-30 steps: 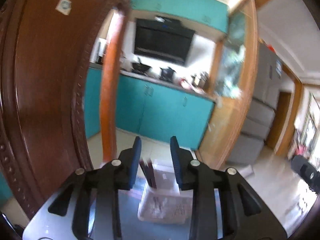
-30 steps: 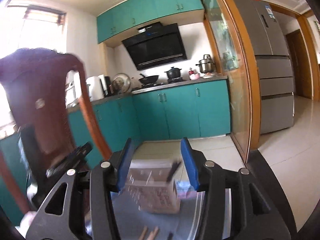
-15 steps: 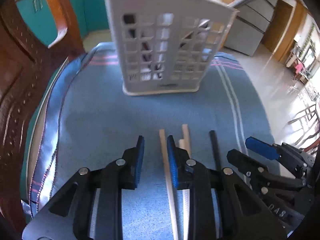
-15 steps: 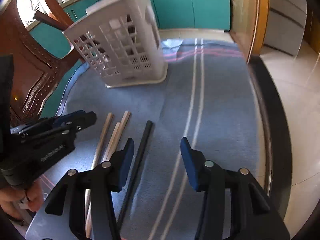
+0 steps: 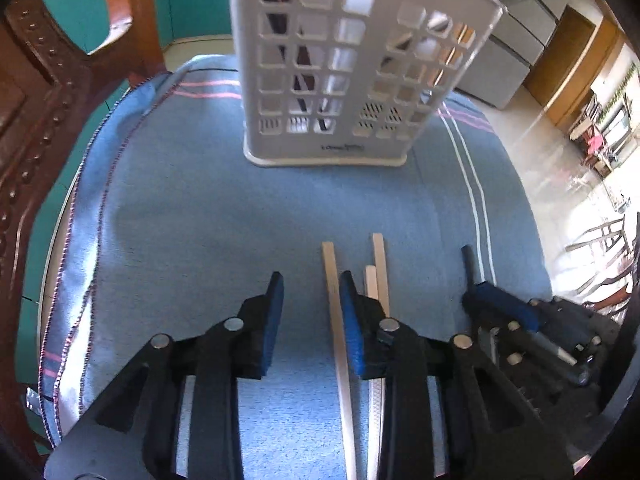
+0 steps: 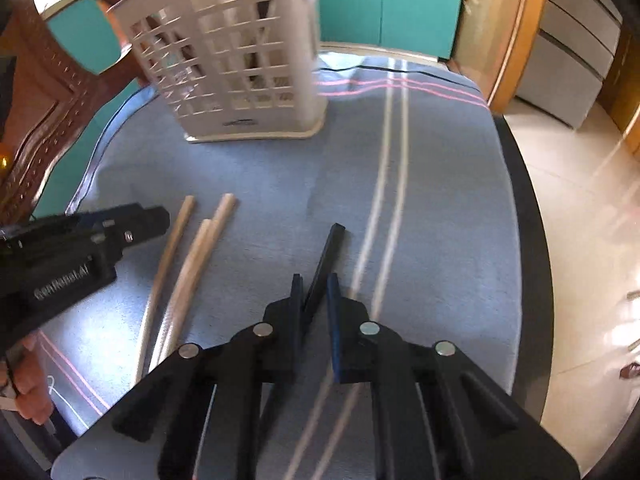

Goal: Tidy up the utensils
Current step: 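Lower both tools to the cloth and close the right tool on a dark chopstick, then close the left tool on a light wooden chopstick while the right tool holds the dark chopstick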

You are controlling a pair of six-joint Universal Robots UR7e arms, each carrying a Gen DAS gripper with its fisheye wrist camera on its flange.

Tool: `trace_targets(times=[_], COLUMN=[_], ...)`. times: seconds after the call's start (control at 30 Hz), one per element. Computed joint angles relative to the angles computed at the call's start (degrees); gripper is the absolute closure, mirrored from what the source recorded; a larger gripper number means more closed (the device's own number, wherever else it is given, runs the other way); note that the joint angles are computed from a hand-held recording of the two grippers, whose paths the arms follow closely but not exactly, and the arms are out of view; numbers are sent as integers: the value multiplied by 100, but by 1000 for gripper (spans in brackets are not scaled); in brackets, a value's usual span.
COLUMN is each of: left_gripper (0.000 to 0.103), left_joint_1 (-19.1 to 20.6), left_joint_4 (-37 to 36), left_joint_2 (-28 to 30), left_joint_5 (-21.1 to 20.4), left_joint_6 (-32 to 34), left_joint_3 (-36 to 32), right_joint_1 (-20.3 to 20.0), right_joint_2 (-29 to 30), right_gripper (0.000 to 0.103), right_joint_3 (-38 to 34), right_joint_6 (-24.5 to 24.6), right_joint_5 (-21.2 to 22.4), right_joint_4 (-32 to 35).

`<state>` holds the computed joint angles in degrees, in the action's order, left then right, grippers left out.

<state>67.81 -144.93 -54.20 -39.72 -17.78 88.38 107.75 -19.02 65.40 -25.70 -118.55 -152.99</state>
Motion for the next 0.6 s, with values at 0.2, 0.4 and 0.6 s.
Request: trace_targets(times=[0.2,0.4,0.6], left_gripper=[71,71,70], left_joint_1=[41,-4,-84], left_joint_4=[125,48,14], left_joint_2=[107,249,332], left_joint_5=[45,252,374], left_joint_6=[-10,134,120], left_joint_3=[-78,-123,-92], right_joint_1=[-83,-36,5], right_joint_2=[-79,58,152], right_gripper=[89,87,86], right_joint_3=[-42,-145,-141], right_joint_6=[254,101,-134], right_joint_5=[123,-76,-258], right_joint_4=[66,-107,-416])
